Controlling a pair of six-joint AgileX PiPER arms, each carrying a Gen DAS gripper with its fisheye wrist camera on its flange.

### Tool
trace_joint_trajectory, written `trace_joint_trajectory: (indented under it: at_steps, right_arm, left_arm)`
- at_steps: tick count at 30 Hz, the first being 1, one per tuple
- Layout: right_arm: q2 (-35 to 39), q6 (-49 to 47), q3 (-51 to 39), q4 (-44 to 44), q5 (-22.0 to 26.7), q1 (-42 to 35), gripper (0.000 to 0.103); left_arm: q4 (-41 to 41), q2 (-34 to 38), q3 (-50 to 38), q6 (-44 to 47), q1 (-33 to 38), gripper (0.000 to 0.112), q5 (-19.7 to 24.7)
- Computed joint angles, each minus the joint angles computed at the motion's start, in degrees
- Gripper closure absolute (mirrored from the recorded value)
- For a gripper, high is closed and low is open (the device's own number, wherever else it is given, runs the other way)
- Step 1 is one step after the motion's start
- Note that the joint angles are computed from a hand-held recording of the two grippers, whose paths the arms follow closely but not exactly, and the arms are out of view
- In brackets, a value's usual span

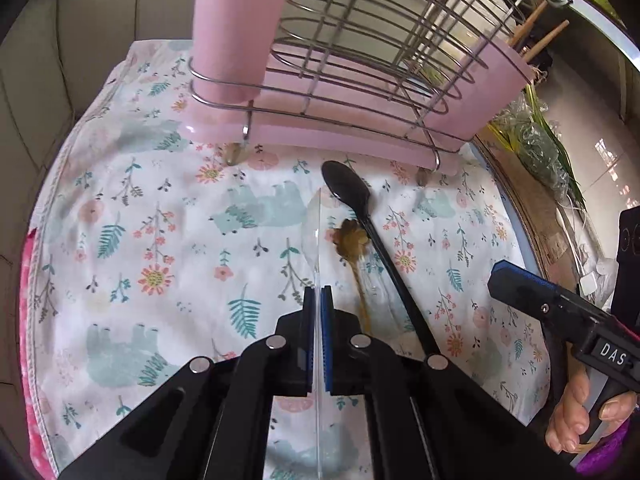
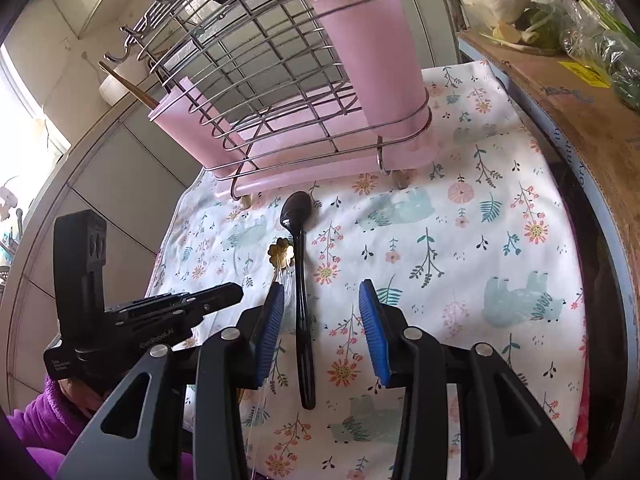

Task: Organize utensils
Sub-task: 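Move both open tools back down toward the spoons on the cloth, then close the right tool on the black spoon while the left tool grasps a clear spoon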

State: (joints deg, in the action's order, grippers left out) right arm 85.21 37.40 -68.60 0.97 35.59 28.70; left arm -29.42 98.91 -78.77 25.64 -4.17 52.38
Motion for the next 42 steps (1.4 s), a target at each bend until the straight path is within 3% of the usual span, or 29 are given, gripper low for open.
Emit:
trace_joint_trajectory:
  at_steps: [7, 9, 15, 19, 27, 38, 42]
  right_arm:
    - [7.5, -1.3, -7.8, -1.2, 3.6, 2.2, 0.064]
    - [10.7, -1.9, -11.2, -1.7, 5.3, 2.8, 0.072]
    - [20.3, 1.3, -20.8, -5.4, 12.1, 5.1, 0.082]
    - [19.5, 4.6, -19.1, -6.9, 11.1, 5.2, 0.096]
    - [13.6, 13.1, -12.4, -8.6, 11.6, 5.0, 0.096]
    - [11.0, 2.3, -9.4, 5.2, 10.0, 0.8, 0.094]
    - [10.5, -0.5, -10.3, 6.2, 11.0, -1.7, 0.078]
  left_arm:
    - [6.0, -0.9, -0.3, -4.5, 3.3, 0.11, -1.5]
    - [7.1, -0.6, -0.1, -4.9, 3.6, 0.11, -1.6]
    - [5.5, 0.4, -0.3, -2.2, 5.6, 0.11, -0.4]
    - [5.0, 0.6, -0.1, -1.5, 5.6, 0.11, -0.8]
    - [6.2, 1.6, -0.9, -2.6, 4.7, 0.109, -0.4]
    - [6.9, 7.3, -10.7, -3.2, 5.1, 0.106, 9.3]
    - [7.9, 10.5, -16.0, -4.3, 4.6, 0.103, 13.1]
